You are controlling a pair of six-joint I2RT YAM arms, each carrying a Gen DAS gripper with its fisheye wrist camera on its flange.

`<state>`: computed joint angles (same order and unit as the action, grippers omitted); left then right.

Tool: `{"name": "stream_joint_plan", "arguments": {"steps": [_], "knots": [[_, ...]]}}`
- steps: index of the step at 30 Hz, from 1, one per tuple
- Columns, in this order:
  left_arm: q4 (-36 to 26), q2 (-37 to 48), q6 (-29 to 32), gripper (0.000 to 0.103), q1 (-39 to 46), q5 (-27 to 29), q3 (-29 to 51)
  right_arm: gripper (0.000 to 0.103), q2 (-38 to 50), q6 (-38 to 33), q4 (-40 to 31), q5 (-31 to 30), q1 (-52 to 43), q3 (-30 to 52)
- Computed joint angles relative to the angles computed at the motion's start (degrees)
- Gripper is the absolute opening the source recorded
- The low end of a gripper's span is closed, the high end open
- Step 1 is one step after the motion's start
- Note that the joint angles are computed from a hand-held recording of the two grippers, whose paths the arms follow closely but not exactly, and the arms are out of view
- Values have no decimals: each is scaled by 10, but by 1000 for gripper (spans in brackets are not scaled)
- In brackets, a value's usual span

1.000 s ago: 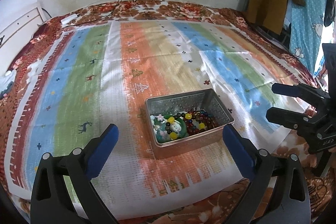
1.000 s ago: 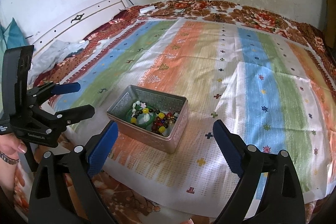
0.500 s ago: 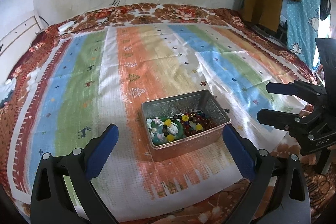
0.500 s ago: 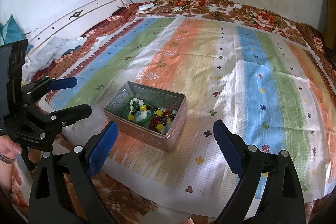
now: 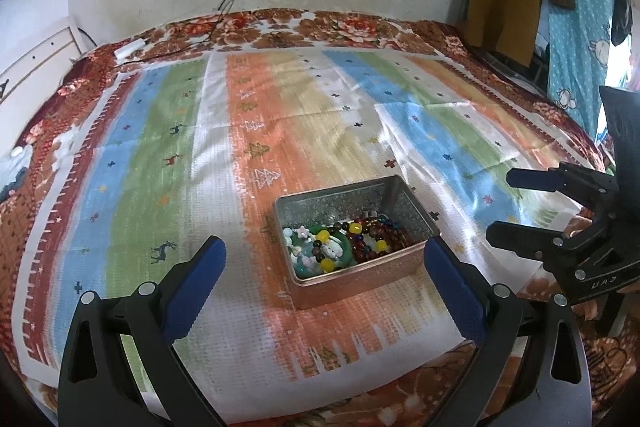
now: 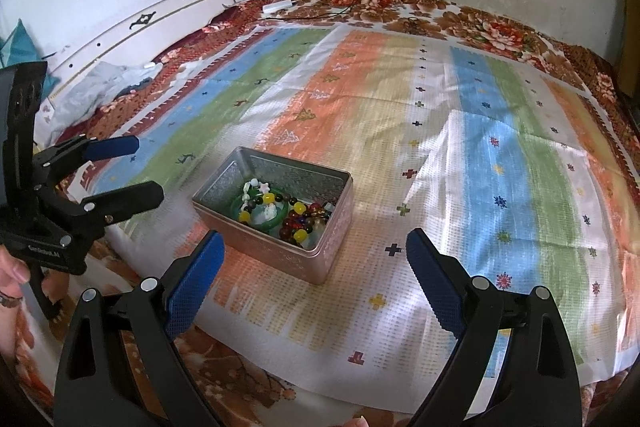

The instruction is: Organize jewelry

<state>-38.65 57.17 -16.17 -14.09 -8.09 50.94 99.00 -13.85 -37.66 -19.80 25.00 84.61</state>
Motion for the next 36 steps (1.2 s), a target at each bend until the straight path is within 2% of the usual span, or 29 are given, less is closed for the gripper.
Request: {"name": "stream_joint_plan", "arguments": {"steps": [5,11,36], "knots": [[-3,0,4,97,1,-1,2,92,-1,0,0,1,0,-1],[-8,3,0,97,2,-7,6,92,-19,12,44,4,-7,-26],[-6,7,-6,97,-19,-34,6,92,-10,7,29,15,2,-22]]}}
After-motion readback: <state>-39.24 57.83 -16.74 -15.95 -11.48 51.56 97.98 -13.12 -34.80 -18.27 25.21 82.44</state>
